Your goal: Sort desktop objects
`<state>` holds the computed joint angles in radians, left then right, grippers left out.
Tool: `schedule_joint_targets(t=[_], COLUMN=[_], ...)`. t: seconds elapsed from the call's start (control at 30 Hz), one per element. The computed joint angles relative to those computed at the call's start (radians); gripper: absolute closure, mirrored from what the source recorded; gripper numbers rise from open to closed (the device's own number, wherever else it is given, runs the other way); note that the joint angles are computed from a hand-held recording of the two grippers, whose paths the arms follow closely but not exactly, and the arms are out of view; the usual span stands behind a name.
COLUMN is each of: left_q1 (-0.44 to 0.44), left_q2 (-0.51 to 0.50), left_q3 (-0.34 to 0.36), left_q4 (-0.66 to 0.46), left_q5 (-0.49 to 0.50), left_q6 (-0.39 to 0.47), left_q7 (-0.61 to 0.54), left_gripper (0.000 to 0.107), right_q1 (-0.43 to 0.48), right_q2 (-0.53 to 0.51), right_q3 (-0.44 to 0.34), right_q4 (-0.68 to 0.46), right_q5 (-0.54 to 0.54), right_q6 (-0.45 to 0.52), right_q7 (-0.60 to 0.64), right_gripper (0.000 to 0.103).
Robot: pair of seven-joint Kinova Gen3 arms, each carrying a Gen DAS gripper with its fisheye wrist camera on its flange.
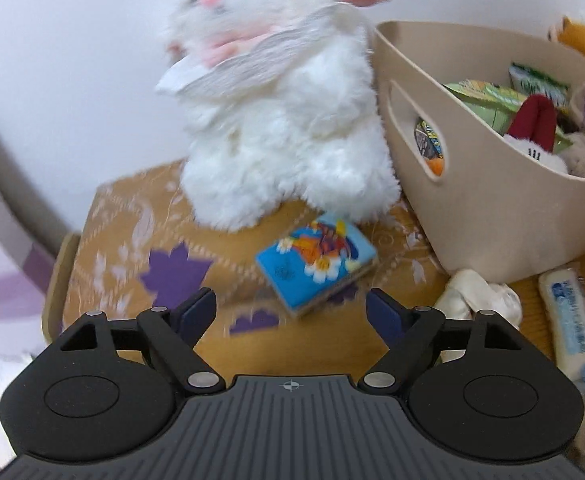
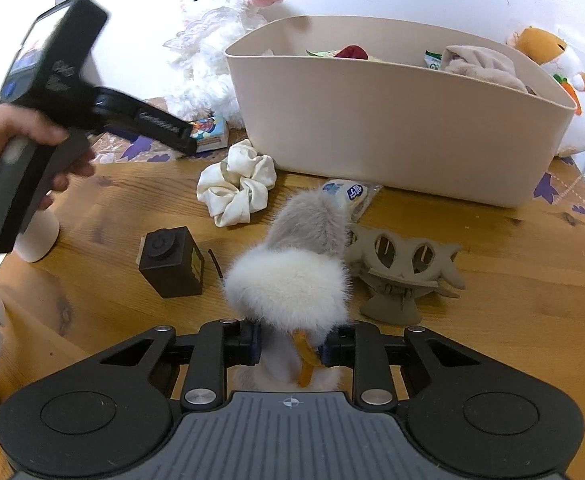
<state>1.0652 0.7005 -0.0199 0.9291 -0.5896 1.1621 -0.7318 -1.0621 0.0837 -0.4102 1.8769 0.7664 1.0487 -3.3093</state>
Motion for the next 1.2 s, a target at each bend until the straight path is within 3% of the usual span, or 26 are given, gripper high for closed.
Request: schedule_joint_targets(t=[0.2, 0.33, 0.4, 0.57, 0.83, 1.0, 1.2], left_q1=[-0.04, -0.056, -0.072, -0.071, -0.065, -0.045, -0.021], left_q2=[0.069, 0.06, 0.047, 0.024, -0.054, -0.129, -0.202], left_q3=[0.023, 0.013, 0.018, 0.016, 0.024, 0.029, 0.053], left_q4=[-0.108, -0.077, -0.058, -0.021, 0.1, 0.201, 0.243], left_q5=[0.044, 0.069, 0.09, 0.104, 0.122, 0.092, 0.026], left_q6=[0.024, -0.044, -0.067, -0.079, -0.155, -0.202, -0.207], left_q7=[-0.17, -0.215, -0.235, -0.253, -0.144, -0.052, 0.038], left_gripper=[0.024, 0.023, 0.028, 0.031, 0.031, 0.031, 0.031], right_q1=[0.003, 0.007, 0.009, 0.011, 0.003, -0.001, 0.025], right_q2=[-0.011, -0.018, -0.02, -0.019, -0.016, -0.037, -0.092], right_q3=[-0.003, -0.008, -0.011, -0.016, -0.016, -0.026, -0.05], right_q4=[0.01, 0.019, 0.022, 0.023, 0.022, 0.018, 0.013], right_q5=[0.001, -0.003, -0.005, -0.004, 0.008, 0.018, 0.033], right_q6=[0.0, 0.004, 0.007, 0.011, 0.018, 0.048, 0.099], right_q7=[-0.012, -0.025, -0.032, -0.038, -0.048, -0.035, 0.002], right_gripper=[0.079, 0.079, 0.079, 0.079, 0.079, 0.079, 0.079])
